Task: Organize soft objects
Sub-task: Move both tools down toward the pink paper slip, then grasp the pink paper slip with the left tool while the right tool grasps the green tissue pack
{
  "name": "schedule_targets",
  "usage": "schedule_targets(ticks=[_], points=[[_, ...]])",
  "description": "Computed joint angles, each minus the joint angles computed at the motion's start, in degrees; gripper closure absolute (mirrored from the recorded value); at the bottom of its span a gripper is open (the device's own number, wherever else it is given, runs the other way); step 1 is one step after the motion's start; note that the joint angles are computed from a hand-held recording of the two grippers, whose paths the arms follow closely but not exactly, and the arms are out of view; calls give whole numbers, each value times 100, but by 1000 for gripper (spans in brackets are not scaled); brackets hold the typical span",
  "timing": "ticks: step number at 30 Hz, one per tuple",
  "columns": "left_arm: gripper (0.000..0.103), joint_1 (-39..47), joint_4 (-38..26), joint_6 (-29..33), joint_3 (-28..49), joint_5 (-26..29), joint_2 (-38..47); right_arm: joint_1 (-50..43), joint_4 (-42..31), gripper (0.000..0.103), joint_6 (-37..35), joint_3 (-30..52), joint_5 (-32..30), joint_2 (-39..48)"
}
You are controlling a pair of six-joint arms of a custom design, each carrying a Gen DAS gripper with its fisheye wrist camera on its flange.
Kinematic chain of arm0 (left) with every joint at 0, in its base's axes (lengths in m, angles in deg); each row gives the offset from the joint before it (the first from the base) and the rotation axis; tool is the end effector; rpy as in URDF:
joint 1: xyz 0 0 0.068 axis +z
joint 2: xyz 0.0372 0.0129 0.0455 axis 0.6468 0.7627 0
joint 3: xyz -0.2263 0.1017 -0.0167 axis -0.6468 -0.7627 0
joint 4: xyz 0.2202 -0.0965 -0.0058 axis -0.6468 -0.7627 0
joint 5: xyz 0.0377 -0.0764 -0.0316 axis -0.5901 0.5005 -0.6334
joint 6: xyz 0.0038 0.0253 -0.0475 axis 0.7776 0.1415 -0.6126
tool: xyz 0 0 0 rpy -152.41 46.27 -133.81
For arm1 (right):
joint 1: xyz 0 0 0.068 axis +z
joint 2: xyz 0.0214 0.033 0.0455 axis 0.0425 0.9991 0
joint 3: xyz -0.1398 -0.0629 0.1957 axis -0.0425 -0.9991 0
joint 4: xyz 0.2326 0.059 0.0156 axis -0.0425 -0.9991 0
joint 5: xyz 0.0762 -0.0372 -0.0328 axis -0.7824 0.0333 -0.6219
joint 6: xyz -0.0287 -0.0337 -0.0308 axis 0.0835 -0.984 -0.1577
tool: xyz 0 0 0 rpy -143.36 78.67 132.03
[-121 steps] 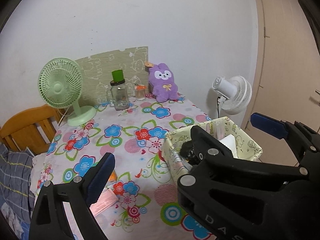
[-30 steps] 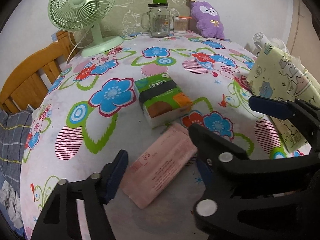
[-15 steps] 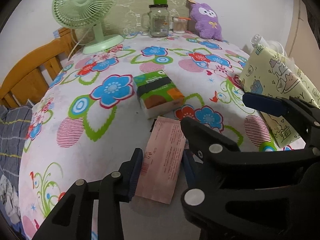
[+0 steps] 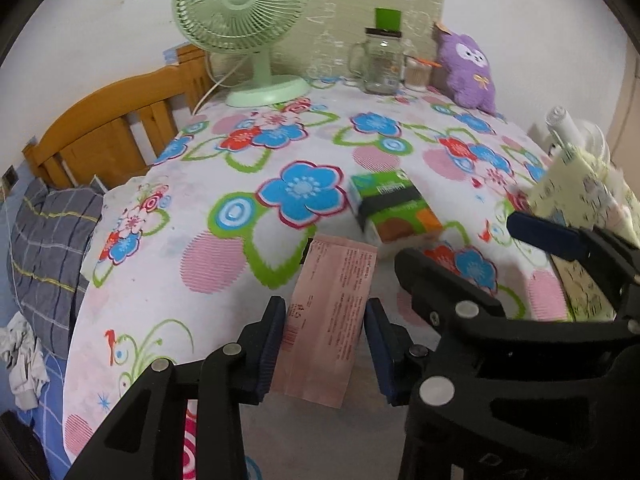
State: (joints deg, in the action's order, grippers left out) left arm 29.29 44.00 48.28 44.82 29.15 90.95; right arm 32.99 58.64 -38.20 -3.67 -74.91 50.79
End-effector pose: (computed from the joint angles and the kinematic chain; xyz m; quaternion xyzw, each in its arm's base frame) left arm 0.2255 -0.0385 0.0950 -0.0347 0.9449 0.0045 0.3255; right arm 0.2642 0.1535 0.0847 -0.1876 0.9121 0.0870 0.3540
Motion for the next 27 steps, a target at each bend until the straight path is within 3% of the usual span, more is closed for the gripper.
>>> schedule_targets(ticks=[11, 27], points=[[62, 285, 126, -48, 594, -101, 690, -71, -361, 13, 80, 997, -140, 711], [61, 458, 233, -147, 1342, -23, 1731, -312, -1026, 32, 58, 2265, -369, 1760]])
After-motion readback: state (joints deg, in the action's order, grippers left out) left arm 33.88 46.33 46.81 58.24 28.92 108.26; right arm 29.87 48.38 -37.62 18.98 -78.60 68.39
